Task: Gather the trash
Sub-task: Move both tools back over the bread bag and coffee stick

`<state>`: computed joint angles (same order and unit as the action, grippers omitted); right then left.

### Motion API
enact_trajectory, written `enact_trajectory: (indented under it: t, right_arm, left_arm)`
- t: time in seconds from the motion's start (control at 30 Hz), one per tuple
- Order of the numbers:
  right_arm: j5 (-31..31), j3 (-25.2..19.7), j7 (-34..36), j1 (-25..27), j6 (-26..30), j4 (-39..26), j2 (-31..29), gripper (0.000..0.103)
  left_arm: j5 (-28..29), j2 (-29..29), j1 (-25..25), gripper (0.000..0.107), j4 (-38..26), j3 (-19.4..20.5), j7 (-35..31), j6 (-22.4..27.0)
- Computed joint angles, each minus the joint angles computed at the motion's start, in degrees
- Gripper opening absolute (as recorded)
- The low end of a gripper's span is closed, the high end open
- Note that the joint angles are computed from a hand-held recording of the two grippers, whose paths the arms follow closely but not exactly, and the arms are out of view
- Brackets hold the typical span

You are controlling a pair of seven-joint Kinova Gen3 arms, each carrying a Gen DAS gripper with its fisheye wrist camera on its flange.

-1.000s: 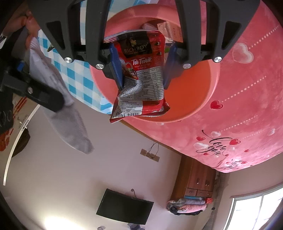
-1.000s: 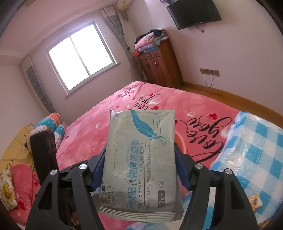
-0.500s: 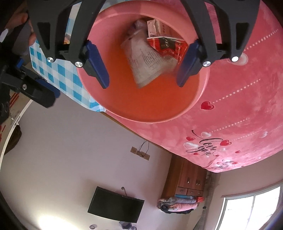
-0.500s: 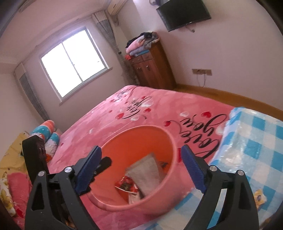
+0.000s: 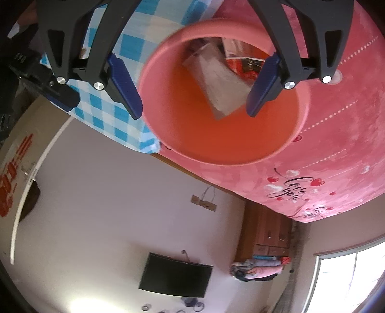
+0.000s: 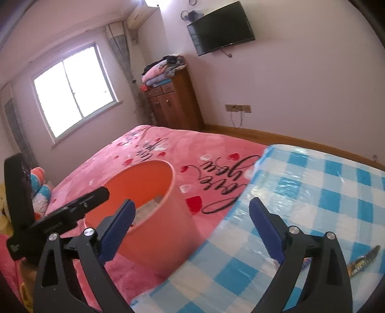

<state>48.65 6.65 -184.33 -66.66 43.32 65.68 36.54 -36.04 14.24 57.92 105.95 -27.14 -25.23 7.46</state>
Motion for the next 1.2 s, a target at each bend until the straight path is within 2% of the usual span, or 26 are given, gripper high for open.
enact_trajectory:
  t: [0.23,0.6,0.83,1.2]
  right_arm:
    - [4.0,0.4,-7.2,-3.0,3.6,6.3,-2.6,0.094]
    - [10.7,-4.4,-18.2,-4.0,11.9,14.5,-6.2,0.094]
    - [13.0,-8.1,-23.5,-4.0,17.5,18.5,-7.6,0.094]
    - [15.5,-13.0,-34.3,-3.5,22.1,26.9,-10.6,0.094]
  left_arm:
    - [1.2,-0.2,1.1,0.089,-0.1,1.5,-2.1,-1.0]
    - [3.0,0.7,3.9,0.089,-1.8,3.2,-5.0,-0.3]
    - [4.3,1.8,2.1,0.089,-3.5,8.5,-7.6,1.4]
    - [2.7,4.0,2.7,0.089,-6.4,12.6,-7.3,3.5]
